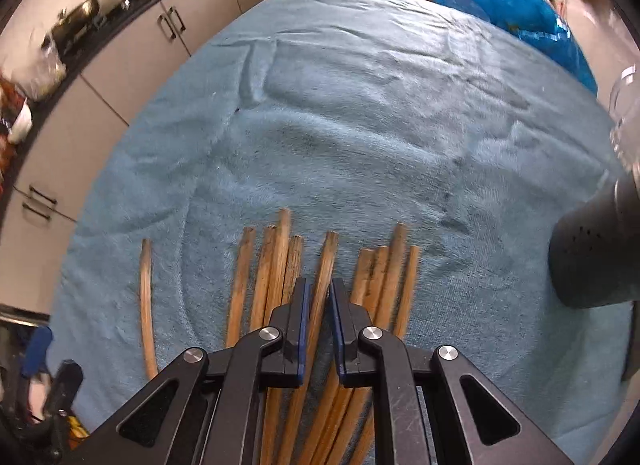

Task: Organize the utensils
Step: 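Lower the right tool onto the wooden chopsticks and close on one, then close the left tool on a chopstick while the right tool lifts its chopstick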

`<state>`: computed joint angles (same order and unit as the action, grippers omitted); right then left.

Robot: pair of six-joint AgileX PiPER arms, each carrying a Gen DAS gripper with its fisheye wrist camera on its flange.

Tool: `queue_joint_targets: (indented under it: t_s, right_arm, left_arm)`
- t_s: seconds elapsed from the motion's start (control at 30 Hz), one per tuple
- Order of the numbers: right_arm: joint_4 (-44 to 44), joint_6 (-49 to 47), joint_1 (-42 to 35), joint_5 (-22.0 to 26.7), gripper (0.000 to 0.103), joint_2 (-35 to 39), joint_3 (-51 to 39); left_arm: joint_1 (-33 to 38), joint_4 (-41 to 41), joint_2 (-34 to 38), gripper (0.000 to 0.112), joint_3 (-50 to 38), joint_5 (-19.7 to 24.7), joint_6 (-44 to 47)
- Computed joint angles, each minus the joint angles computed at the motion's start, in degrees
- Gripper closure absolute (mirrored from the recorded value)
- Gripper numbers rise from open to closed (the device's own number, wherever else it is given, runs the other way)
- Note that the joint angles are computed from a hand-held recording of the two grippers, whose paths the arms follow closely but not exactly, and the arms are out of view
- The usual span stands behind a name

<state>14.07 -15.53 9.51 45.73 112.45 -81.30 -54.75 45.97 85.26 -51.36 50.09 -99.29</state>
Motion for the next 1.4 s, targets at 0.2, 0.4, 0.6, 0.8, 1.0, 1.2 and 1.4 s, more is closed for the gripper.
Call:
queue_joint_targets:
  t_s: [0.2, 0.4, 0.6, 0.8, 1.0, 1.2, 1.4]
  right_arm:
    - [14.96, -12.72, -0.61, 3.60, 0.096, -0.17, 1.89]
    - [22.74, -20.30, -5.46, 0.79, 0.096, -6.13, 9.09]
    - [31.07, -30.04, -14.41, 0.92, 0.096, -14.50, 15.83]
    - [39.51, -38.28, -21.65, 3.69, 0.096, -22.62, 22.85]
    - [43.09, -42.82, -29.57, 8.80, 0.096, -25.13, 24.39]
    - [44.25, -45.64, -33.79, 11.66, 0.096, -24.23, 25.00]
    - [44.86, -47.09, -35.01, 13.18, 0.095, -22.28, 24.68]
  left_arm:
    - [-0.06, 0.01, -1.15, 0.033, 0.30, 1.14, 0.46]
    - [2.83, -2.86, -2.70, 0.033, 0.61, -2.44, 4.74]
    - [7.95, -11.23, -1.68, 0.045, -2.77, -9.53, 16.08]
    - [15.88, -35.65, 4.97, 0.078, -12.45, -15.08, 44.07]
    - [17.70, -46.42, 16.41, 0.086, -26.48, -10.52, 56.98]
    - [20.39, -50.98, 25.24, 0.090, -35.64, -4.58, 61.03]
    - [19.94, -47.07, 28.69, 0.090, -40.66, -0.62, 57.83]
